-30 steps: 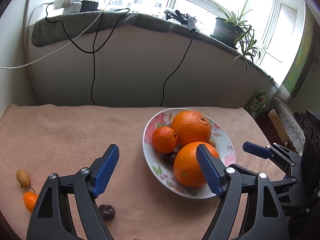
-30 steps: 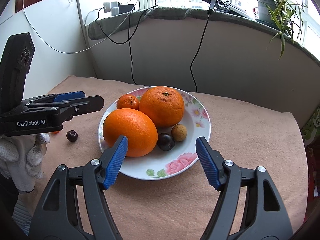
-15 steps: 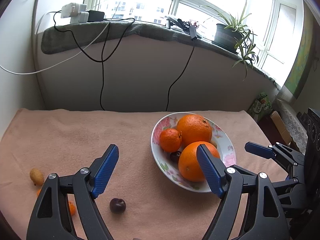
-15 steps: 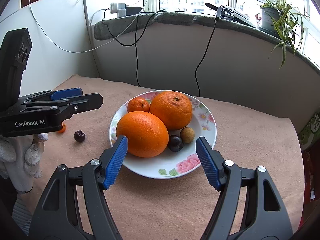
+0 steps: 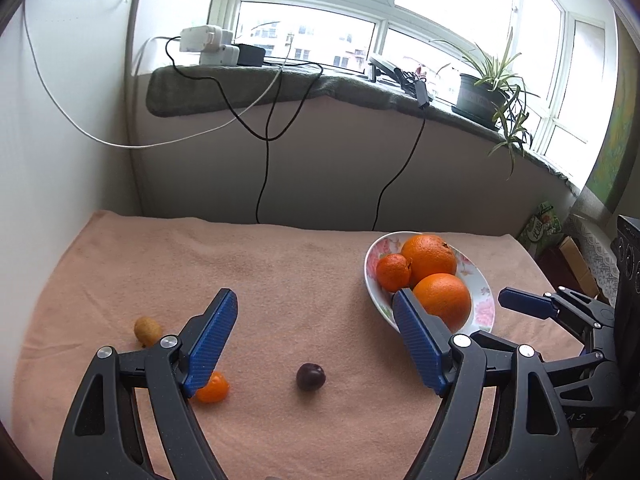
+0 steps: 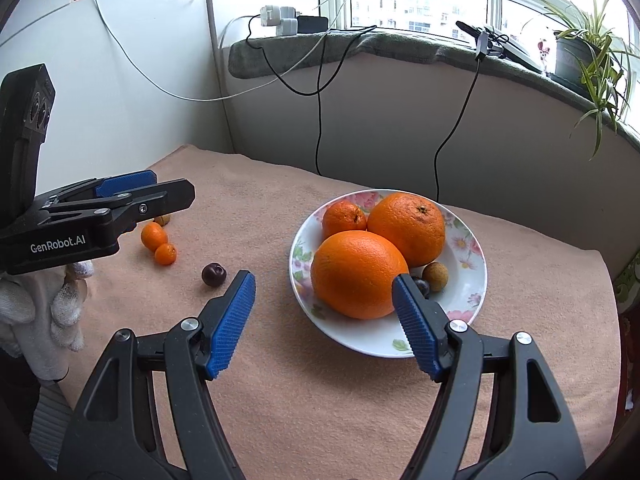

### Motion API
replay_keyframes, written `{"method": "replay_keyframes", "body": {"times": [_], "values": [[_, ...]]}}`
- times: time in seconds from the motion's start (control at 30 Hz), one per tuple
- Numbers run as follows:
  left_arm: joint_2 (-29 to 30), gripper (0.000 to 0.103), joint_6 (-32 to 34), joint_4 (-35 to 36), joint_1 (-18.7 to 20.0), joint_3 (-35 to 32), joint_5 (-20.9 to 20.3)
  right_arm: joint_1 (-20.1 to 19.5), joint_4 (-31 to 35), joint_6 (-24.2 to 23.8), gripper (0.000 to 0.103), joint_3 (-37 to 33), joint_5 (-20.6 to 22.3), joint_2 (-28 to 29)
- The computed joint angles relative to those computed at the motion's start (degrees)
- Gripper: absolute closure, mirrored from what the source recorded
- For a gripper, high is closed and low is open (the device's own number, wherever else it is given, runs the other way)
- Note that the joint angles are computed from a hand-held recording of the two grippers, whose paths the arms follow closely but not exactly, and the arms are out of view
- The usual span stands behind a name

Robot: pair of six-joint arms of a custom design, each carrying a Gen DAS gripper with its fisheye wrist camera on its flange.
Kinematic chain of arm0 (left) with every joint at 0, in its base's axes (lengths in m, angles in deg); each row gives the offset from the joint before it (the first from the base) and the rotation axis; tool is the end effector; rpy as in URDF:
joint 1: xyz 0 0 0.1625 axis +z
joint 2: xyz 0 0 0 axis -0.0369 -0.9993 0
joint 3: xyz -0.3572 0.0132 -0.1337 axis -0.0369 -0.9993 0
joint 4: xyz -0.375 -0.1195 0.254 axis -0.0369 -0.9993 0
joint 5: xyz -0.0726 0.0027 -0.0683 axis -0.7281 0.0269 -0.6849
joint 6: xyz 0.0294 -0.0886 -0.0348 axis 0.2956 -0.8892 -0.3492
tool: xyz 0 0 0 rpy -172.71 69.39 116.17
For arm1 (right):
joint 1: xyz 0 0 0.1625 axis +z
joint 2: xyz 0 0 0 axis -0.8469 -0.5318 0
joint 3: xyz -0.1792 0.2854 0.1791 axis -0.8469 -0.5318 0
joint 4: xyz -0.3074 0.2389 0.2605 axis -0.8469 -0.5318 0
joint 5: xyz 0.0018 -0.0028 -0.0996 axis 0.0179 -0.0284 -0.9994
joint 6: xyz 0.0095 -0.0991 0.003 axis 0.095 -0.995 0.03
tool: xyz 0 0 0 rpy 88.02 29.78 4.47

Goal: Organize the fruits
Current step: 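Move the right tool to the last dark plum while the left tool moves to a mandarin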

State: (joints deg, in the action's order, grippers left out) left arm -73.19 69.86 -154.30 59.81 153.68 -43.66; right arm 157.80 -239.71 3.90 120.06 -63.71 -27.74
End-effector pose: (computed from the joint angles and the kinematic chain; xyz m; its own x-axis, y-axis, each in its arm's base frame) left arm -0.2237 -0.6598 0.1118 -0.6748 0.6060 -0.4212 0.7380 0.5526 -0.3873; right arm 0.1725 -0.5610 0.1389 -0.7344 0.0623 0.6759 -0.4797 0.6568 -0.5818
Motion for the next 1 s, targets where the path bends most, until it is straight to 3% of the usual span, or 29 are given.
{"method": "replay_keyframes", "body": {"times": [0.47,0.63,0.77,1.0], "values": [[-6.5,0.024,-0.4,0.0,5.5,4.6,3.8,1.8,7.8,0.7,0.029,-6.2,4.4,6.3],[-6.9,0.036,-0.6,1.9,7.0,4.6,4.6,1.8,10.4,1.4,0.029,-8.3,5.4,8.3],[-6.6,0.042,-1.9,4.1,8.1,3.4,3.1,1.5,12.1,2.0,0.031,-10.0,5.8,9.7],[-4.2,0.05,-4.8,8.1,9.4,-0.3,-0.2,0.8,15.2,3.2,0.044,-12.8,5.4,11.8]]}}
